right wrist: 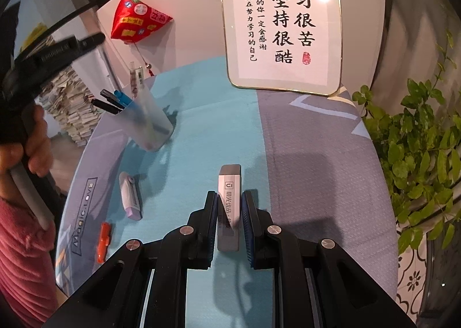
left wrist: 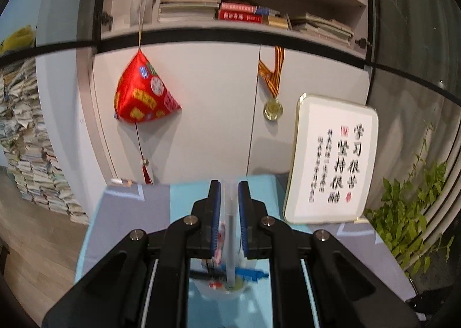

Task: Organize stationery
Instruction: 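Insert the grey pen into the cup and open the left tool while the right carries the eraser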

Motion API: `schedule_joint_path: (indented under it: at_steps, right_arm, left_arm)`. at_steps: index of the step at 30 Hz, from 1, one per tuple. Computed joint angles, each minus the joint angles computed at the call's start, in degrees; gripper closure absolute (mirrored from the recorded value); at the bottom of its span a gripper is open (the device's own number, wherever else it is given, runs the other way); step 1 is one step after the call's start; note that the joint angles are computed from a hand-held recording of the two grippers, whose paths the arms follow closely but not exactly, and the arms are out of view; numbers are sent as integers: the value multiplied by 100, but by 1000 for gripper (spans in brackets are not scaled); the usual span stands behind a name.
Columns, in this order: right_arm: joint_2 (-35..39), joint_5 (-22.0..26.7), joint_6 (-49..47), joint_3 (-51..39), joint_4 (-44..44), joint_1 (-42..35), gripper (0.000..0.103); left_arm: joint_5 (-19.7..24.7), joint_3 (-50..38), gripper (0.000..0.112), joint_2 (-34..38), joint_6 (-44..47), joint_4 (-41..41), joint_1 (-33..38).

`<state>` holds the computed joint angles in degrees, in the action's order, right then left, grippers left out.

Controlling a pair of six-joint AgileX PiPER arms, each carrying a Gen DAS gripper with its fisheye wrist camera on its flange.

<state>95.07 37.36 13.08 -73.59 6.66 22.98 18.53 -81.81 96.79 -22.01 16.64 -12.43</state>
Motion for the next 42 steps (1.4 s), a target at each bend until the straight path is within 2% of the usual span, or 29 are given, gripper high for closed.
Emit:
schedule_joint_path:
  at_steps: [6,9,14,17,20,22,24,30,34,37,42]
  right_arm:
    - [23,36,-31,-109,27,54,85]
    - [41,87,42,-264,-66,120,85]
    - [135,199,182,-611,-243,273,85]
    - [239,267,179,-873,-231,338,85]
    - [351,290,118,-1168,-149,376,85]
    - [470,297,103,-1448,-109,414,85]
    - [652,325,91,-1818,-116,477,85]
    - [1582,534,50,-3471,-6,622,85]
    - [2561,959,407,-5015,-320,795,85]
    - [3086,1246,514,-5779,-469,928,85]
    - [3653,1529,740,-6455,-734,1090,85]
  left_arm:
    - [12,387,101,-138,977,-1069,75]
    - [-52,660,100,-306,1287,-1338,109]
    - [-247,1215,72,-799,2201,-2404,319]
    - [-373,1657,71,-1215,2677,-2946,459]
    - [-482,2278,66,-1697,3773,-4134,691]
    - [-565,2644,64,-1932,4182,-4595,799]
    - [-608,3039,64,-2166,4599,-5007,921]
    - [-562,3782,64,-2499,4775,-5155,1198]
    - [-432,3999,64,-2625,5322,-5736,1481]
    - [-393,4061,64,-2694,5680,-6058,1688]
    - [-225,4119,64,-2683,6472,-6816,2069]
